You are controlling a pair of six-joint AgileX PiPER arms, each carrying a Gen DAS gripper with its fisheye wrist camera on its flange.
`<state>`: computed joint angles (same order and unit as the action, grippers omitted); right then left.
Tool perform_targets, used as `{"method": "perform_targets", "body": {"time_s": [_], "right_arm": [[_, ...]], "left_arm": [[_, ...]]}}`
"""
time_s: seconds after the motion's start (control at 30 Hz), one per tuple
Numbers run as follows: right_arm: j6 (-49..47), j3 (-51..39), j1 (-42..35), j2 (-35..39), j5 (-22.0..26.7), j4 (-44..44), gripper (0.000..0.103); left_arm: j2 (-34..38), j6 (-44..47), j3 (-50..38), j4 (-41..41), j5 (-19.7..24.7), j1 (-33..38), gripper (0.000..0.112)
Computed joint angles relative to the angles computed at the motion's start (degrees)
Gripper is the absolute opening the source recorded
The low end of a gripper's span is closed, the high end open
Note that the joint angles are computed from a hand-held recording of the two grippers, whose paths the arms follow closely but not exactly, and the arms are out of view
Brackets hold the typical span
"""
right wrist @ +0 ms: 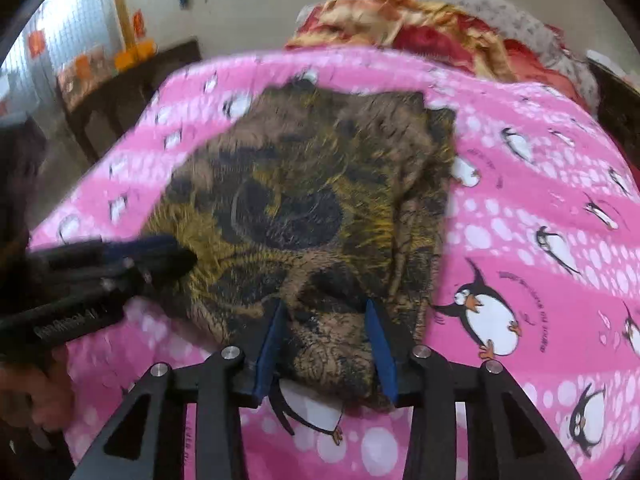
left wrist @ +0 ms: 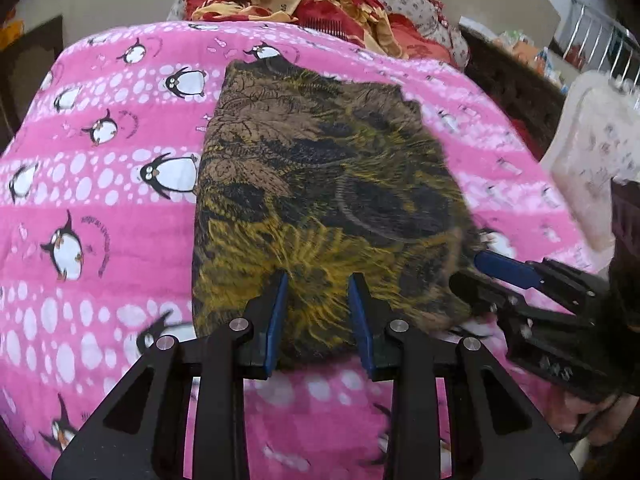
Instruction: Fold small clothes
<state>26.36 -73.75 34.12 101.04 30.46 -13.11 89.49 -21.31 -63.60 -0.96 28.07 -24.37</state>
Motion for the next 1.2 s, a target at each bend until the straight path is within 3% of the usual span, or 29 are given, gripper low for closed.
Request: {"method": "perform_targets", "body": {"time_s": [0.07,0.13,0.17,0.27,0.33,0.4,0.47,0.6,0.67,0.7,0.77,0.87,1.03,1.2], "right_arm": [[5.66,-0.70,0.68,-1.64,2.80,-3.39,0.039],[10.59,2.29,2.22,-4.82,-0.21,-9.12,0.039],[9.62,2.65,2.74,-4.91,-0.69,-9.42,0.039],[2.49,-1.54,3.10,0.89,5.47,-5.51,0.040],[4.63,-1.00,2.62,-1.06,4.52,-4.82,0.041],[7.64,0.45,2.63,-3.57,3.53,-6.62,0.041],[13.31,2.54,3.22,-5.68,3.77,-13.61,0.043],[13.99,6.18,-0.33,-6.15,7.52,-14.11,0.047],[14.80,11.50,-2.50,-7.52,2.25,-14.51,0.048],[17.06,15.06,-2.85,-8.95,-3.05,-17.58,0.056],[23.05,19.03,-1.74,-9.92,-7.92,-25.59,0.068],[31.37,18.93,1.84,-8.77,-4.76,-35.86,0.073],[30.94,20.65,0.01,-9.99,-8.22,-34.77,0.074],[34.95,21.13,1.16,-9.63,-6.85,-39.15,0.074]], "left_arm": [[-1.50,-1.24,1.44,0.88,0.03,-0.40,0.030],[0.76,0.85,1.78,-1.27,-0.28,-0.23,0.030],[1.17,1.23,1.65,-2.23,-0.73,-0.03,0.030],[1.64,-2.24,-0.56,-0.51,2.00,-0.39,0.031],[1.45,-0.30,0.32,-2.74,0.53,-0.06,0.039],[1.06,8.31,1.94,-10.94,-2.74,0.72,0.069],[1.52,12.15,1.82,-12.31,-3.87,-0.49,0.082],[3.29,2.94,-0.84,0.60,-1.38,-4.06,0.085],[3.80,1.20,-1.40,3.06,-0.97,-4.84,0.088],[4.03,2.79,-1.50,1.86,-1.12,-4.71,0.093],[4.77,6.51,-2.42,-0.98,-0.61,-4.38,0.097],[5.52,4.61,-3.76,0.84,0.78,-4.83,0.097],[6.52,7.44,-5.42,-2.30,2.52,-4.48,0.102],[6.84,3.56,-5.58,2.91,2.57,-5.88,0.102]]}}
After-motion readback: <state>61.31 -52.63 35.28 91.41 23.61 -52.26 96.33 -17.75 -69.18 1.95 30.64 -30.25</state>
